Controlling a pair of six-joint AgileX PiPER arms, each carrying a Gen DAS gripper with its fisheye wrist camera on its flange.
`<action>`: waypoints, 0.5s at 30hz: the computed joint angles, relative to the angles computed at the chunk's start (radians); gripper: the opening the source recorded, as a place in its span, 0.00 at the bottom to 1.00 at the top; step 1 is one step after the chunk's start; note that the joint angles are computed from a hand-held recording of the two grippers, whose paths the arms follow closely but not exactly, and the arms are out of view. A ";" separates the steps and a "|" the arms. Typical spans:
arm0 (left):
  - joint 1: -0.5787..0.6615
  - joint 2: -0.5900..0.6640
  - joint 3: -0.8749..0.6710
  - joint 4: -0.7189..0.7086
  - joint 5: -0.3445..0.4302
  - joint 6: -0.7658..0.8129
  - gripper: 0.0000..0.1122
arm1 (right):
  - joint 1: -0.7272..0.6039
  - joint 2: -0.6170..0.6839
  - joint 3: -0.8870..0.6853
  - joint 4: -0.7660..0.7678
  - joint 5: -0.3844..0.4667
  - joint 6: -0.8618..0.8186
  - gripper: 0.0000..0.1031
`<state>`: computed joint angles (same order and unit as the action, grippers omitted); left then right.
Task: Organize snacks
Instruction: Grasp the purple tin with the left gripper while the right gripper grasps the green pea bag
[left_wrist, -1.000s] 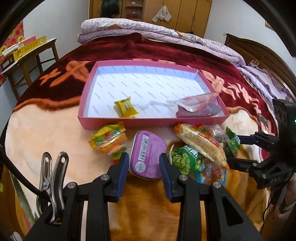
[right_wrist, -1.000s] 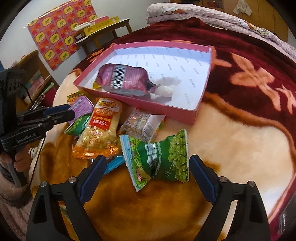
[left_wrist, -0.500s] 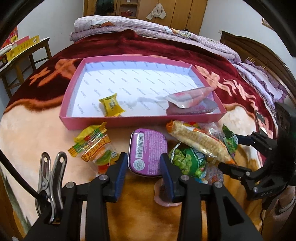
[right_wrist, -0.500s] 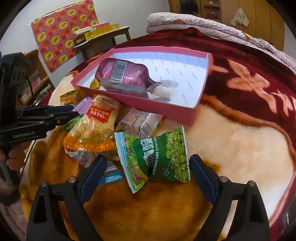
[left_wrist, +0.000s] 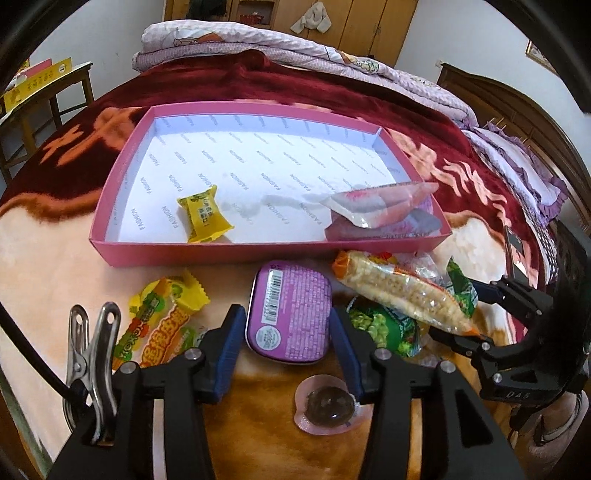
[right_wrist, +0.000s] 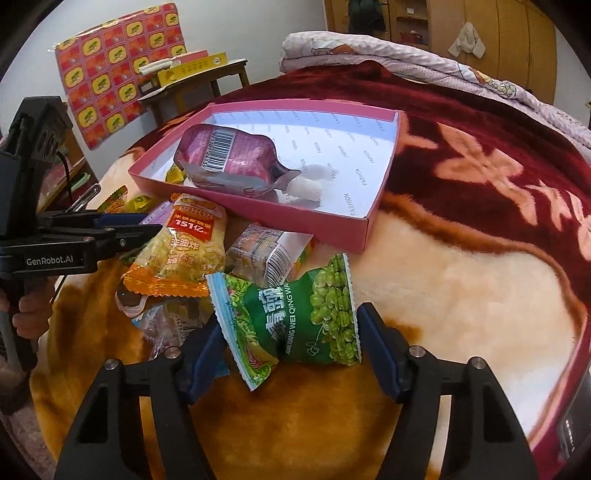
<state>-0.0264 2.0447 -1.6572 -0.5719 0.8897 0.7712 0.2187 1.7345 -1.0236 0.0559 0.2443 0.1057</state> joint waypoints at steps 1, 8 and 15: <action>-0.004 0.001 -0.005 0.009 0.003 -0.010 0.44 | 0.001 0.001 -0.002 -0.013 0.000 0.015 0.66; -0.017 0.005 -0.009 0.018 0.000 -0.023 0.44 | -0.014 -0.003 0.010 0.060 -0.020 -0.032 0.61; -0.030 0.020 -0.039 0.038 0.010 -0.044 0.45 | -0.015 -0.020 0.036 0.043 -0.050 0.011 0.54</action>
<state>-0.0567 2.0647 -1.6966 -0.5340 0.9001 0.7268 0.2041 1.7144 -0.9875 0.0986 0.1944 0.1169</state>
